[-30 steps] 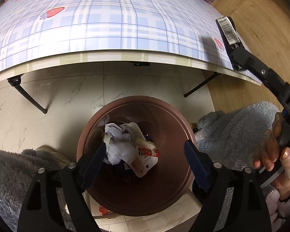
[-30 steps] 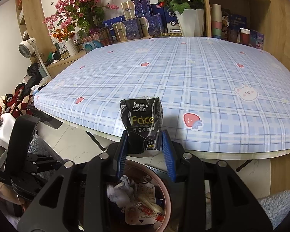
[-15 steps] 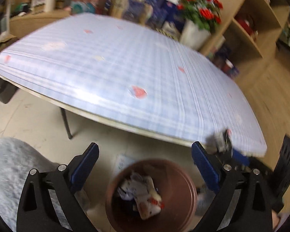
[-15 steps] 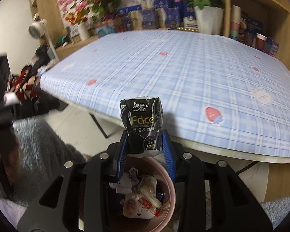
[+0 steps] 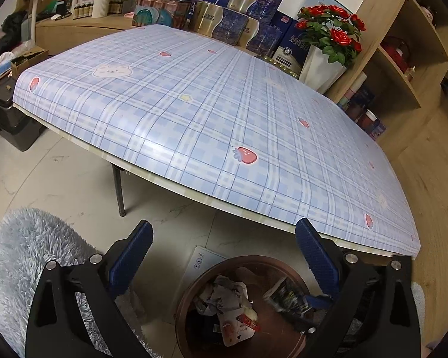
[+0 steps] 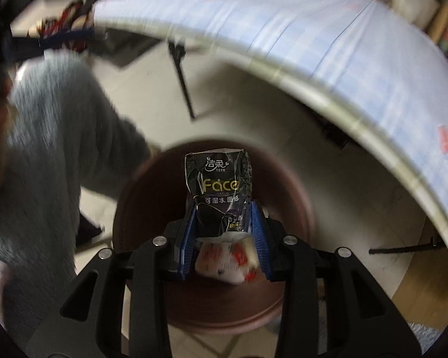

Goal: Collect trash

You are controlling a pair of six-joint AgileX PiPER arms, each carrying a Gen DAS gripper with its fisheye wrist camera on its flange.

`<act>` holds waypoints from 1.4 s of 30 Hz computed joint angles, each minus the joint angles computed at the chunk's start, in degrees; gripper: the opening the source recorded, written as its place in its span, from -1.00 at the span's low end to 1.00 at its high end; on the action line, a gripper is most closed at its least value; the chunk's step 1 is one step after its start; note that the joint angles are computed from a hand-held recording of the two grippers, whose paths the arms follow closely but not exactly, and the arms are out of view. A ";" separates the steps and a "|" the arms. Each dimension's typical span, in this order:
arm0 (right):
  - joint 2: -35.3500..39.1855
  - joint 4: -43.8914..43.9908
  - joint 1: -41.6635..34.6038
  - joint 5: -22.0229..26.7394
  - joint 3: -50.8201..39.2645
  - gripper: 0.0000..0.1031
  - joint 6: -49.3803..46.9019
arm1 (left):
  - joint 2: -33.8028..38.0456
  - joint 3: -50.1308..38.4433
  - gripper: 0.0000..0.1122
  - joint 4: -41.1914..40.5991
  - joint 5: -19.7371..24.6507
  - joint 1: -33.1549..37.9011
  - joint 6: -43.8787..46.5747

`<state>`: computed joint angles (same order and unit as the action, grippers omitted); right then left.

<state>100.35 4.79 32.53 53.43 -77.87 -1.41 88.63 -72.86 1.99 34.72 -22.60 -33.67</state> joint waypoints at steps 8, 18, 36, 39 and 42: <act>5.50 -0.47 0.96 6.98 -3.00 -0.09 0.15 | 0.03 0.57 0.67 -1.14 0.00 0.60 0.55; 4.63 -1.20 -0.10 7.06 -4.71 0.78 2.17 | 0.24 0.51 0.67 -1.39 -0.03 0.81 0.82; -11.17 -18.16 -7.13 -0.50 -12.22 0.88 20.73 | 1.28 -16.05 0.69 9.47 5.97 -2.34 3.72; -11.49 -20.63 -8.13 0.47 -16.96 0.88 22.72 | 2.14 -22.20 0.72 11.71 8.05 -3.78 5.69; -12.00 -22.33 -9.24 1.00 -21.00 0.88 23.67 | 3.55 -28.87 0.72 14.92 10.20 -5.89 7.66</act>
